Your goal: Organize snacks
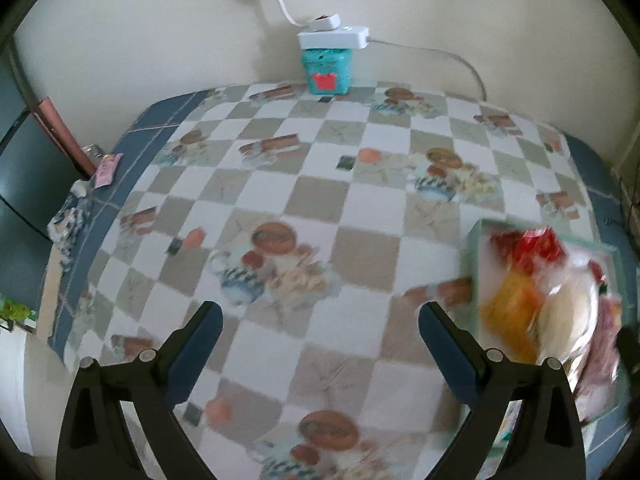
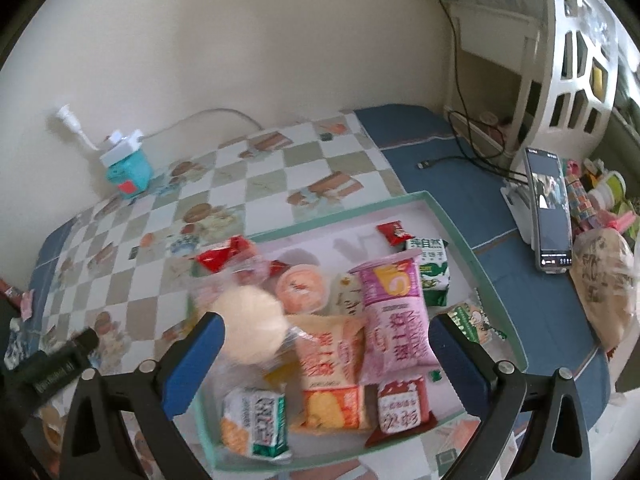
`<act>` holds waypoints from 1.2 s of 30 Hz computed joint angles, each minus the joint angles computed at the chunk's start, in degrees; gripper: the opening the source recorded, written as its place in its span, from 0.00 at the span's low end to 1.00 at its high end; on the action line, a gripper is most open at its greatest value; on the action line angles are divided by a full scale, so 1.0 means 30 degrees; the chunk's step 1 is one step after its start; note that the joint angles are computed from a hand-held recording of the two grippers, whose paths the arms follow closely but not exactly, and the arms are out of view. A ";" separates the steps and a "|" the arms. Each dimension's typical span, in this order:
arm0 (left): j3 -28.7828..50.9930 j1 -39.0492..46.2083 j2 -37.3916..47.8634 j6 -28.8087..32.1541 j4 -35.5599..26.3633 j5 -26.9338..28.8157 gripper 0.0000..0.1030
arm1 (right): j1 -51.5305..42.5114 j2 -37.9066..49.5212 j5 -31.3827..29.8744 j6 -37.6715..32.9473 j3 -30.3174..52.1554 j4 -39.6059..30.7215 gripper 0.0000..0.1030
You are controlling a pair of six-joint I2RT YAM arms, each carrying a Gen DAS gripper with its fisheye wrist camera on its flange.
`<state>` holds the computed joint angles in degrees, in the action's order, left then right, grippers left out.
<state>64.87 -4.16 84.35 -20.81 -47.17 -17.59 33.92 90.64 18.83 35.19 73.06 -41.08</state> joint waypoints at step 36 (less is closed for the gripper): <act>-0.7089 0.0171 -0.8972 0.3539 -0.1946 -0.1555 0.96 | 0.8166 -0.3268 0.2600 0.6385 -0.4819 -0.1470 1.00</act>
